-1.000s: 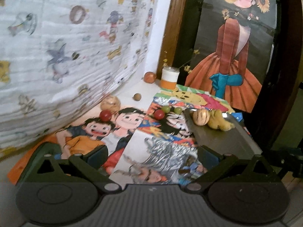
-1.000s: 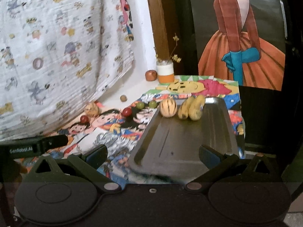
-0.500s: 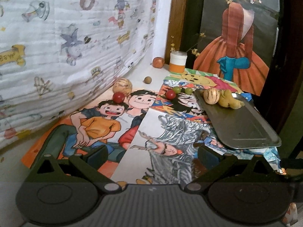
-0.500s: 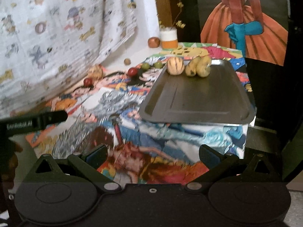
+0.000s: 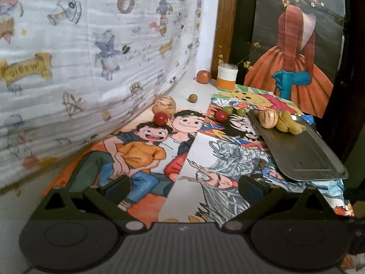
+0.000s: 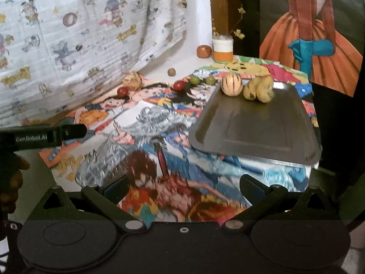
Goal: Organize fruits
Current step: 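Move both tools down toward the red cherry tomatoes on the table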
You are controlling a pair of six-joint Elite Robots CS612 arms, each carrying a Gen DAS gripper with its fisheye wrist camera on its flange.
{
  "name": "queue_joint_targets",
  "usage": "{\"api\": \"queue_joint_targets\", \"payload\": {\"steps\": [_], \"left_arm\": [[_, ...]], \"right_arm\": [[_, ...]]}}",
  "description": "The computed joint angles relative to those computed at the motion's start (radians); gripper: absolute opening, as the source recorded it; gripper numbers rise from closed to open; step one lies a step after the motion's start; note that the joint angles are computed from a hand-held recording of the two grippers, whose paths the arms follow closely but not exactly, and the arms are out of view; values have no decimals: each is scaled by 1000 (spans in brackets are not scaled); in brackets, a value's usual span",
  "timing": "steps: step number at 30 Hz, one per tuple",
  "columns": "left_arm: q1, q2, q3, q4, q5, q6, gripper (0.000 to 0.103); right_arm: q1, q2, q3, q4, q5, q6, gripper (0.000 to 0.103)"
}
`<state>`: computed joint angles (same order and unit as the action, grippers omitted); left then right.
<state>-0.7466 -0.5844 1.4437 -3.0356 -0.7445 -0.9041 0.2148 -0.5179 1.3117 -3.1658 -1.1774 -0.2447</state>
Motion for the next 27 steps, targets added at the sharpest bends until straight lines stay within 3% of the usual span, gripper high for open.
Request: {"api": "queue_joint_targets", "payload": {"steps": [9,14,20,27], "left_arm": [[21,5,-35,20,54,96,103],[42,25,-63,-24,71,162,103],[70,63,-106,-89,63,229,103],[104,109,-186,-70,28,260,103]], "right_arm": [[-7,34,-147,84,147,175,102],[5,71,-273,118,199,170,103],[27,176,-494,141,209,124,103],[40,380,-863,282,227,116,103]]}}
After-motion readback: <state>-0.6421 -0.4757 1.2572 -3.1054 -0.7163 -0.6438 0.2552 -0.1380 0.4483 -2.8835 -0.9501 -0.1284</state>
